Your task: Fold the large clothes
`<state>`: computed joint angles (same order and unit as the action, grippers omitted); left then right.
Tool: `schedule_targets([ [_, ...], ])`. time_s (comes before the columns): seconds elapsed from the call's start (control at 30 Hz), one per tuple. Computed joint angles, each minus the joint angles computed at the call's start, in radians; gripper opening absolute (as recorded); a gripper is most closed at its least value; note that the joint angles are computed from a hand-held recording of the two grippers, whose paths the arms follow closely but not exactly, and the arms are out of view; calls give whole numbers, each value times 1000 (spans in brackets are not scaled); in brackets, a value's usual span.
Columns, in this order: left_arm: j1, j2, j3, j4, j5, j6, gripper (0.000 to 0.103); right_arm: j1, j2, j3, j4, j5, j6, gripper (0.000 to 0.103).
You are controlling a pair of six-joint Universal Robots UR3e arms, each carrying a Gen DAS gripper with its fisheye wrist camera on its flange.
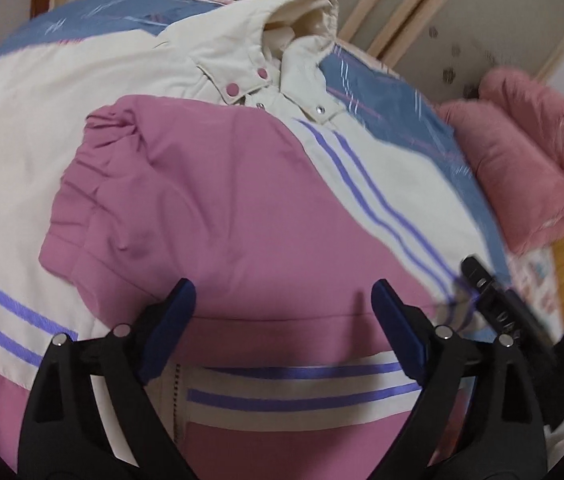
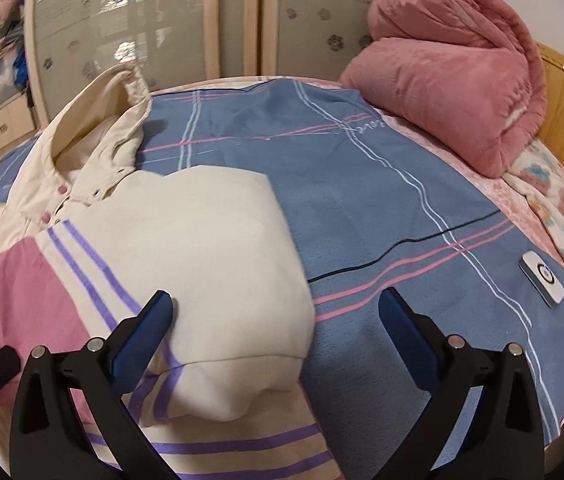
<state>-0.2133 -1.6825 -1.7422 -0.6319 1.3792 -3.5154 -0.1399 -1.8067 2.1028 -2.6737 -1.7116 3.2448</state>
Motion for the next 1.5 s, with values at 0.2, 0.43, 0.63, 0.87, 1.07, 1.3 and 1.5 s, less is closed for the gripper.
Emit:
schedule_targets([
  [0.2,14,44,-14,-6,-19,-43,95,-86,-42,14,44,96,17,102],
  [0.43,90,102,-103,21,-95,-115,97,-24,-38,22,-10,28,57,102],
  [0.63,56,133,-60,-52,-9,-160,97,85,-59,38,-115,-52,16,102],
  [0.87,38,86,-42,-62,10,-158,98,136,13,-12,-42,-37,-4,102],
  [1.07,-1,14,2,-37,86,-149,72,163,36,-25,-40,-53,-9,102],
  [1.3,-34,14,31,65,212,-98,2,166,36,-21,-39,-53,-11,102],
  [1.5,-50,2,89,42,269,-42,28,170,46,-25,-44,-64,-11,102],
])
